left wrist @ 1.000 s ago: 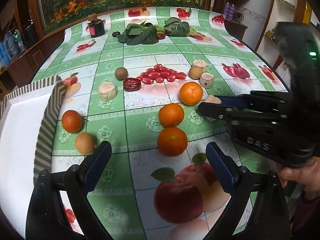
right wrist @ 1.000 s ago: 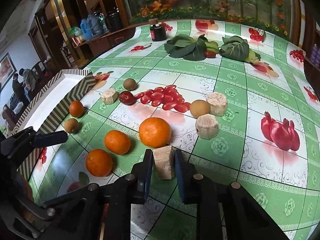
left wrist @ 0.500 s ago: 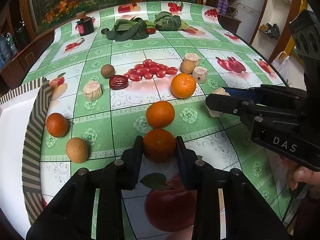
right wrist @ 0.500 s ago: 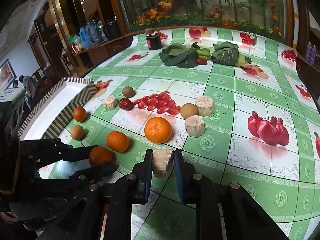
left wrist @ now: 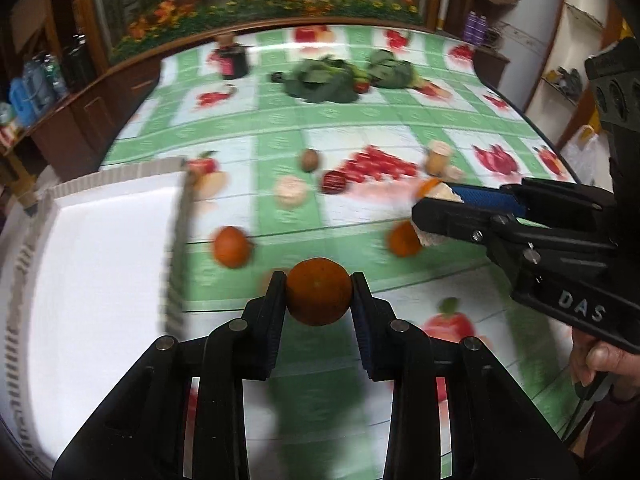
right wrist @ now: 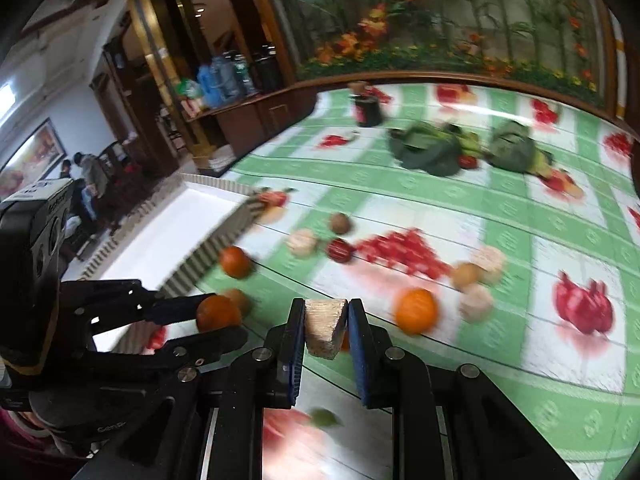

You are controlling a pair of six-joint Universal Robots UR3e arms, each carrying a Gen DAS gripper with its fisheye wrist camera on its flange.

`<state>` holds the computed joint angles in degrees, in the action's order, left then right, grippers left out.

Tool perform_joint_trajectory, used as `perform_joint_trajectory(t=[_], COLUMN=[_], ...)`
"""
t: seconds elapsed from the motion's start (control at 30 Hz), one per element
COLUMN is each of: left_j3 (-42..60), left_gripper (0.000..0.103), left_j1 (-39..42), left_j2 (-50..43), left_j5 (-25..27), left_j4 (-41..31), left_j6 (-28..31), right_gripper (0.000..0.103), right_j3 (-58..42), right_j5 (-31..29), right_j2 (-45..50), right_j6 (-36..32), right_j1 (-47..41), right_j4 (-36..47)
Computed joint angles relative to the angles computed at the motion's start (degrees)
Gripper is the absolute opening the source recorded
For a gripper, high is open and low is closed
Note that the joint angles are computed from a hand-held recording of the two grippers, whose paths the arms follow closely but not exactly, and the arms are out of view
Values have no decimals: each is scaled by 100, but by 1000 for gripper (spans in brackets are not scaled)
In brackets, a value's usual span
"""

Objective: Organize fruits
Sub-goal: 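Carry cube and orange into the white tray and open both tools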

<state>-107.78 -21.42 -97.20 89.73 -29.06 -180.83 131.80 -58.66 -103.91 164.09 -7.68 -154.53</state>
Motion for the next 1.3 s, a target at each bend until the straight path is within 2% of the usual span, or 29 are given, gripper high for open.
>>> perform_joint_trajectory(t=[0.23, 0.5, 0.77, 0.97, 1.17, 1.3], left_j3=[-332, -363, -90, 94, 139, -13], left_gripper=[31, 31, 31, 31, 31, 32], left_j1=[967, 2141, 2601, 2643, 2736, 2891], left_j2=[530, 524, 87, -198, -355, -285], left_j5=[-6, -315, -457, -345, -358, -672], left_j4=[-192, -396, -427, -375, -449, -363], left_j6=[336, 493, 461, 390, 326, 338], right_gripper=[20, 20, 20, 20, 20, 21], right_j3=[-1300, -3254, -4908, -5950, -6431, -6485], right_j5=[-181, -408, -671, -797, -947, -908], right_j2=[1511, 3127, 4194, 5015, 5441, 5529], right_j6=[670, 952, 876, 849, 831, 920], right_j1=[1267, 2336, 2827, 2937, 3037, 2986], right_j4=[-507, -257, 397, 836, 1046, 1084])
